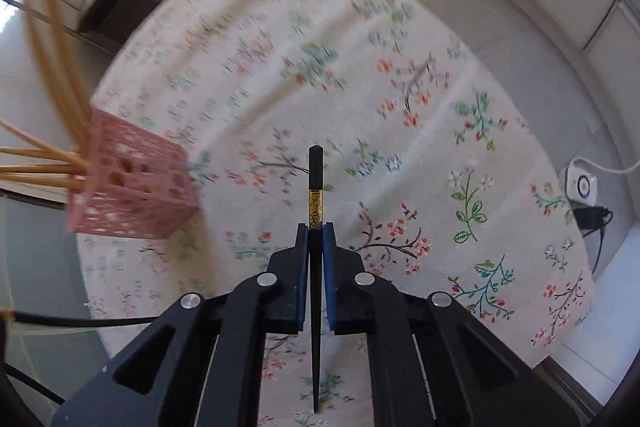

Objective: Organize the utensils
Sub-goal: 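Lift the black chopstick upright with the left tool while the right tool grasps the other, then lower both held black chopsticks into the pink holder and open both tools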

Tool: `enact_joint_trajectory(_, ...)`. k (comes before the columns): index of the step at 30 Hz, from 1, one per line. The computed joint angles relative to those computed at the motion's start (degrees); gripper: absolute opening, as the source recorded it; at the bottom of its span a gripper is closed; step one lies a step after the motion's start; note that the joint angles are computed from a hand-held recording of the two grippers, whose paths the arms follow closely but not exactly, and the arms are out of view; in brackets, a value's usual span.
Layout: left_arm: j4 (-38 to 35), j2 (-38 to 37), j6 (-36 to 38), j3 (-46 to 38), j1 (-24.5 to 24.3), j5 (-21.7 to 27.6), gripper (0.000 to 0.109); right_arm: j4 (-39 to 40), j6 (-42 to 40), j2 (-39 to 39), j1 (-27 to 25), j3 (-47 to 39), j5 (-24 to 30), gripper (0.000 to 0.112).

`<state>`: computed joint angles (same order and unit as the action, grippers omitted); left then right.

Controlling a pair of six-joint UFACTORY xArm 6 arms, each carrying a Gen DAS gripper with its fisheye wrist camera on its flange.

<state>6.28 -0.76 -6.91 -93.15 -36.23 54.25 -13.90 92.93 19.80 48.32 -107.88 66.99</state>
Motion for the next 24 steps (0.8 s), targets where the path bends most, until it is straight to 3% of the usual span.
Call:
enact_joint_trajectory(11, -3.22, -4.1, 0.38, 1.68, 1.18, -3.1, 0.006, -20.18, 1.05, -2.81, 8.82, -9.91, 8.11, 0.007)
enact_joint_trajectory(24, -4.94, -1.38, -2.81, -8.03, 3.45, -7.07, 0.006, -29.51, 3.18, -6.91, 12.49, -11.97, 10.1, 0.007)
